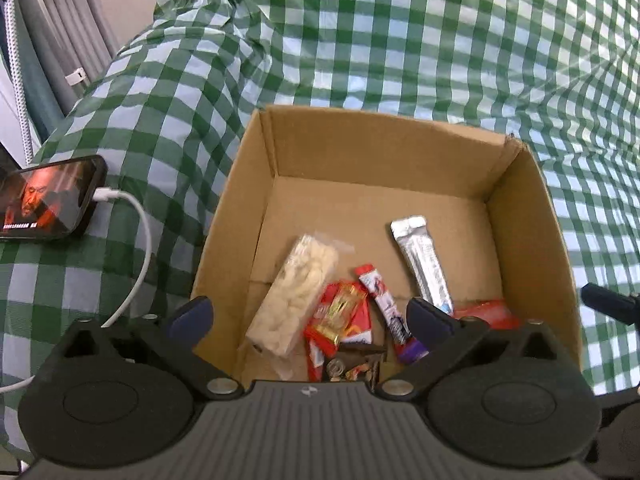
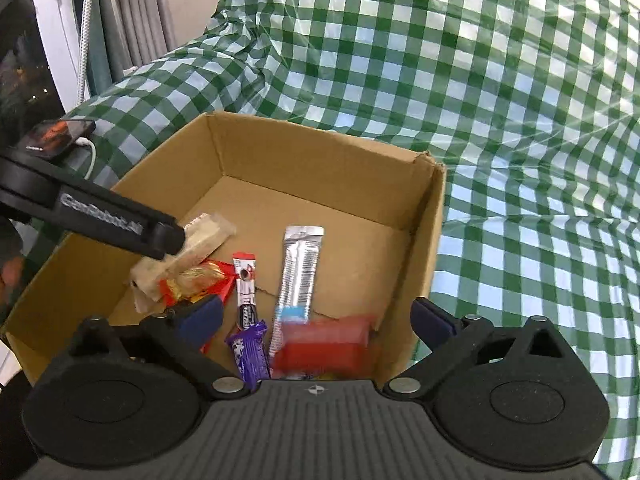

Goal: Organize snacks

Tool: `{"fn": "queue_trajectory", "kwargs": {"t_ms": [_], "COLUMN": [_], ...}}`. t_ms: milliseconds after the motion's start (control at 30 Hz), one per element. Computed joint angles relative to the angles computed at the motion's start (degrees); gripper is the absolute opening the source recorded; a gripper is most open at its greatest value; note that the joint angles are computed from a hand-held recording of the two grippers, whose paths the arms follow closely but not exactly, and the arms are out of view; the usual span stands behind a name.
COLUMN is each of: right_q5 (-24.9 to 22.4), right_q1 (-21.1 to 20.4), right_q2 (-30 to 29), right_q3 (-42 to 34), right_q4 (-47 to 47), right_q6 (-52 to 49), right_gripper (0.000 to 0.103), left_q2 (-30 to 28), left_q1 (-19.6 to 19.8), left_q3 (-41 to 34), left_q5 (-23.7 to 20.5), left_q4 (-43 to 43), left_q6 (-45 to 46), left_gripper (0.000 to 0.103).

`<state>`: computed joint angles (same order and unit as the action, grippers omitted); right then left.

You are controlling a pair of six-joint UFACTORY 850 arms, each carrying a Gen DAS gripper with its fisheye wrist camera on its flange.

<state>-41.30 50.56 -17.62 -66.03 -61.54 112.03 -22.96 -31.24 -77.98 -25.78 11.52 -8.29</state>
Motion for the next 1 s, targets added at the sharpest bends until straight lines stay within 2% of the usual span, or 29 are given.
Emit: {"fn": "queue_trajectory", "kwargs": {"t_ms": [167,267,333,600,700,1000], "right_q5": [1.13,-0.89,-2.52,-14.13,-18.76,-27.73], "right_q1": [1.70,4.36,6.29,14.05,16.99,23.10], "right_q2": [1.46,1.75,1.90,1.96,1.92,1.49], "right_q3": [1.07,0.58,0.08,-3.35,-4.40,-6.48], "right_q4": [5.27,7.44,8.12,7.27,6.76,4.91], "right_q6": [1.33,3.07,4.69,8.24,9.71,12.07], "right_gripper": [0.101,0.101,0.101,0.102,0.102,0.102], "left_q2": [3.45,7.59,10.62,22.88,26.39,34.64], "left_q1": [0.42,1.31,1.44,0.81,0.27,-0.94], "left_q3": [4.17,8.15,11.02,20.23,22.51,28.50], "left_q5": [-1.69,-2.05,-1.70,-1.14,-1.42,-1.97], "left_q4": [2.05,-1.88,-1.49,-1.63,0.02,-0.88], "left_q6": [-2.38,0.14,-0.68,0.54,-2.38,-2.93], "left_gripper": [0.103,0.103,0.103,0.103,0.103,0.103]}}
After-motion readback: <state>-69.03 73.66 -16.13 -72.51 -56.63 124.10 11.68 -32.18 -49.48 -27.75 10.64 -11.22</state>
